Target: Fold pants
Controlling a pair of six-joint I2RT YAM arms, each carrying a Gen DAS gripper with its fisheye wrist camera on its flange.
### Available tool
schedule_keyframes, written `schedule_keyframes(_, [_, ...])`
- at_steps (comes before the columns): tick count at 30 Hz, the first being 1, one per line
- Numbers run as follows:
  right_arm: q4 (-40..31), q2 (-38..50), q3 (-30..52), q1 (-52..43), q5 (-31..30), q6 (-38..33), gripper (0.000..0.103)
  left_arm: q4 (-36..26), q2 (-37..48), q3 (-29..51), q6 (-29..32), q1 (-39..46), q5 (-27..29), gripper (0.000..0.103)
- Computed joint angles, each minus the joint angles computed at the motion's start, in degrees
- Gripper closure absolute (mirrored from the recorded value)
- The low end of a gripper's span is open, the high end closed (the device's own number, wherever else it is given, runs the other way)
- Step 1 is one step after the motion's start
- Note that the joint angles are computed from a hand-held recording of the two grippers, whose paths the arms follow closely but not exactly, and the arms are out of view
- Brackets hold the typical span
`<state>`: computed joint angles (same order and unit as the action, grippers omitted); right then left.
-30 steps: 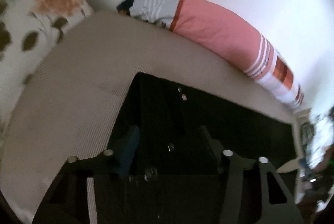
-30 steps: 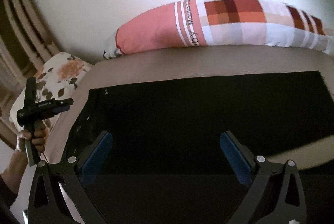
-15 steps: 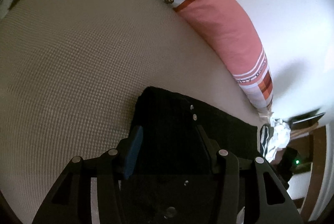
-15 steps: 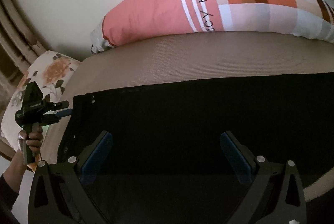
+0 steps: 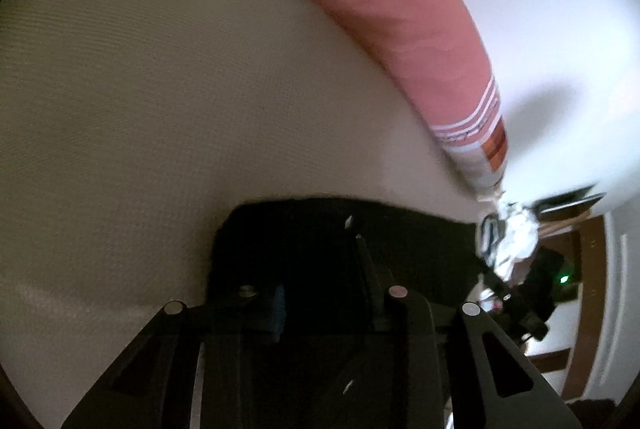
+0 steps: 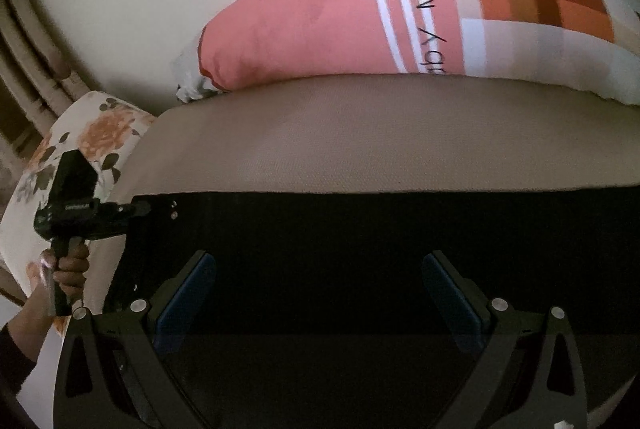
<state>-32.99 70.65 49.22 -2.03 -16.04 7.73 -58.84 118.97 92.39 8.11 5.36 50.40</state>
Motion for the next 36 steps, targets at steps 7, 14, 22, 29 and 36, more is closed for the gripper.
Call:
schedule_keyframes(7, [-3.06, 15.3, 11.52, -1.94, -6.34, -15.56, 0.0, 11.74, -1.36, -4.53, -7.36, -3.47, 0.07, 0.075])
schedule_keyframes(14, [-24.37, 34.7, 35.47, -2.16, -7.1, -39.66, 0.002, 21.15, -16.51, -16.62, -5.78, -2.49, 1.96, 0.093])
schedule_keyframes(22, [-49.58, 51.46, 56.7, -4.18, -3.13, -61.23, 0.026, 25.48, -29.97, -25.38, -5.7, -2.81, 3.83, 0.093])
schedule_keyframes(29, [-56.37, 54.93, 62.08, -9.01, 0.99, -67.37, 0.064, 23.8, -32.45, -25.16, -6.03, -3.91, 0.15, 0.093])
schedule_keyframes(36, [-46.08, 45.45, 48.44, -9.48, 3.12, -66.04, 0.09, 23.14, -34.5, -25.54, -6.44, -5.06, -3.18, 0.093])
